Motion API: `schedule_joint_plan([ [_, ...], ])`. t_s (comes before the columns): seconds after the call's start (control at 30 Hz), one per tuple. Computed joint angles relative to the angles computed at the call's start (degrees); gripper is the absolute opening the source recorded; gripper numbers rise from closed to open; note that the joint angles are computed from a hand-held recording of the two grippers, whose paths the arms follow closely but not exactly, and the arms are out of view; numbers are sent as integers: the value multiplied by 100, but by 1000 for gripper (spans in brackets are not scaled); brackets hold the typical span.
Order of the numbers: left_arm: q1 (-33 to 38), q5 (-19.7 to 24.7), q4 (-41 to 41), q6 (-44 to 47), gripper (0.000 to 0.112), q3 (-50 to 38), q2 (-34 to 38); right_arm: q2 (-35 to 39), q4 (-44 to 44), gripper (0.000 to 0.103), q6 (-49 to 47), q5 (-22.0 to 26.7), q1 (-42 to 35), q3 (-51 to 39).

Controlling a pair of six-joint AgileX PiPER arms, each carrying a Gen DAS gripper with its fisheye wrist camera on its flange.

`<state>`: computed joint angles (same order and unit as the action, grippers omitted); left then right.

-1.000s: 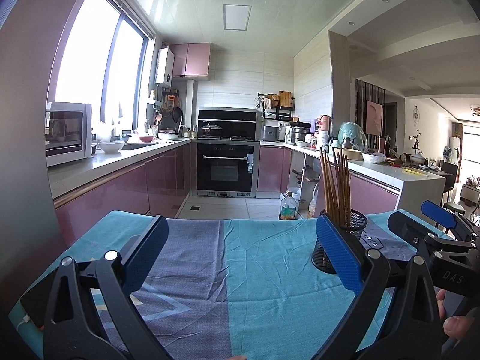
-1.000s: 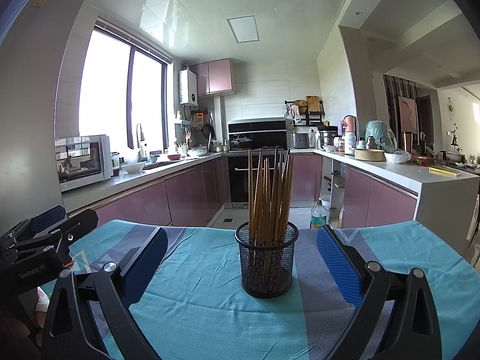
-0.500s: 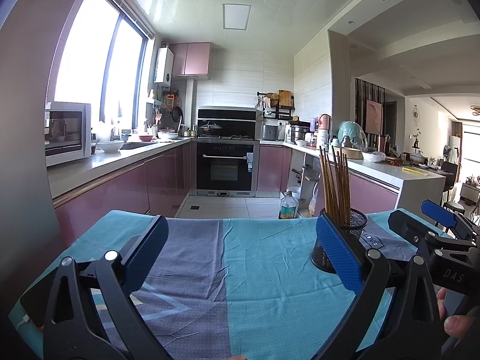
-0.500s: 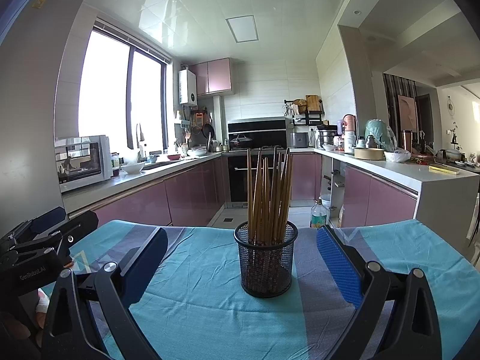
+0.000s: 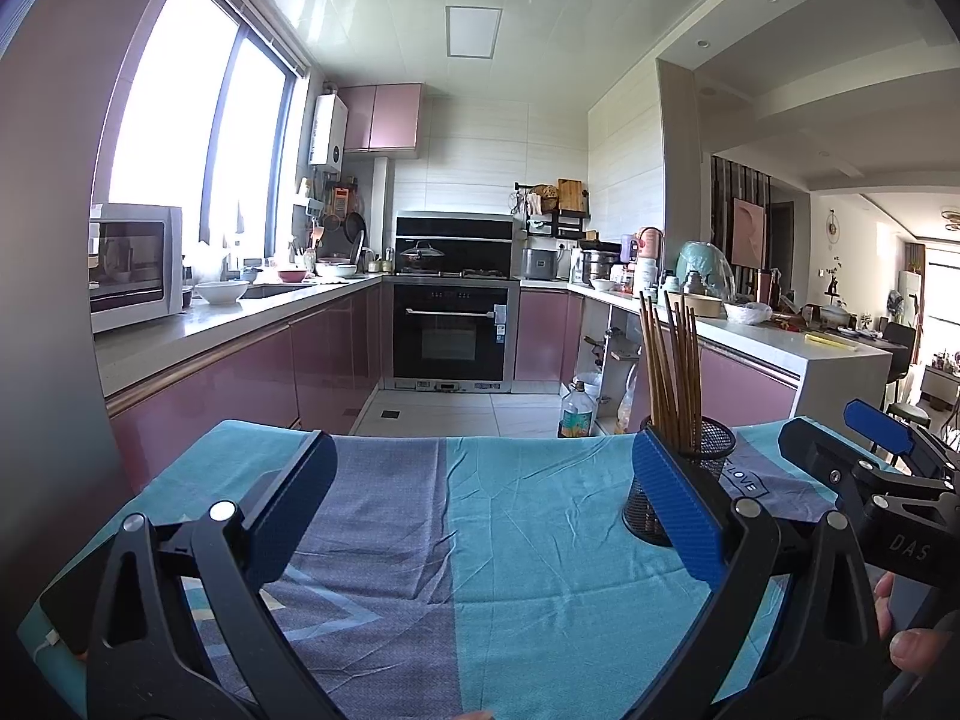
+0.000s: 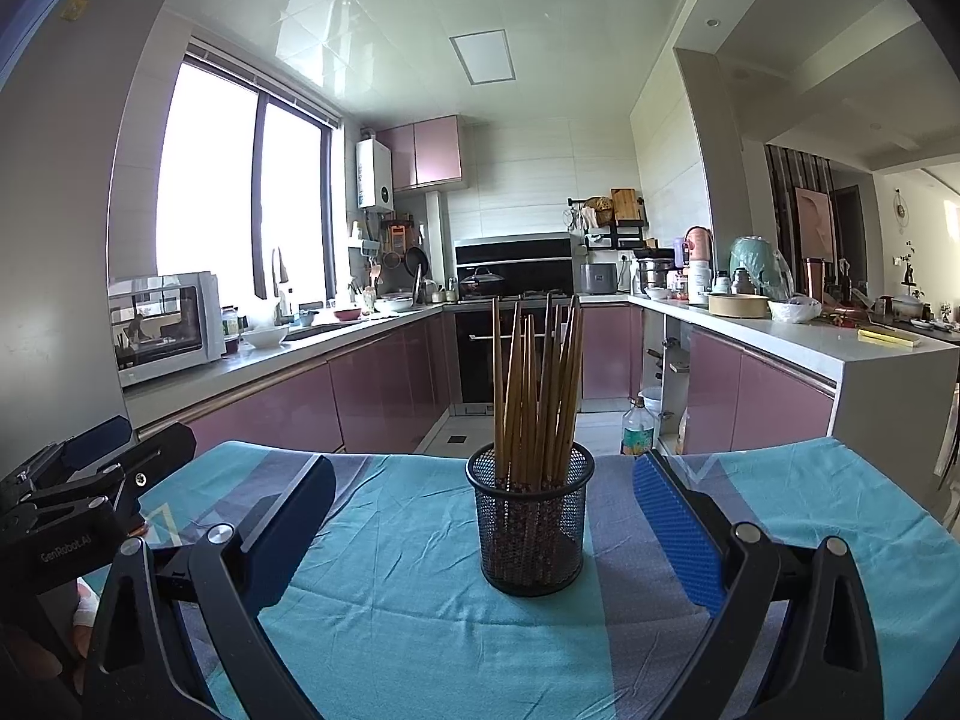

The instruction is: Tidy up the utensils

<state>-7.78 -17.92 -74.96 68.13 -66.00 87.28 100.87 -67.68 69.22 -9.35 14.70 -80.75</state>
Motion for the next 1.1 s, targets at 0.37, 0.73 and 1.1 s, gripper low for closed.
schedule_joint_plan([
  [0.37,-13,-28,-11,6,97,17,6,36,-178,96,182,20,17,-52],
  [0.73,1,-22,-21,1,97,18,11,25,-144,96,141,0,6,-33],
  [1.1,0,-26,-60,43,97,17,11,12,54,96,-52,-16,-10,8],
])
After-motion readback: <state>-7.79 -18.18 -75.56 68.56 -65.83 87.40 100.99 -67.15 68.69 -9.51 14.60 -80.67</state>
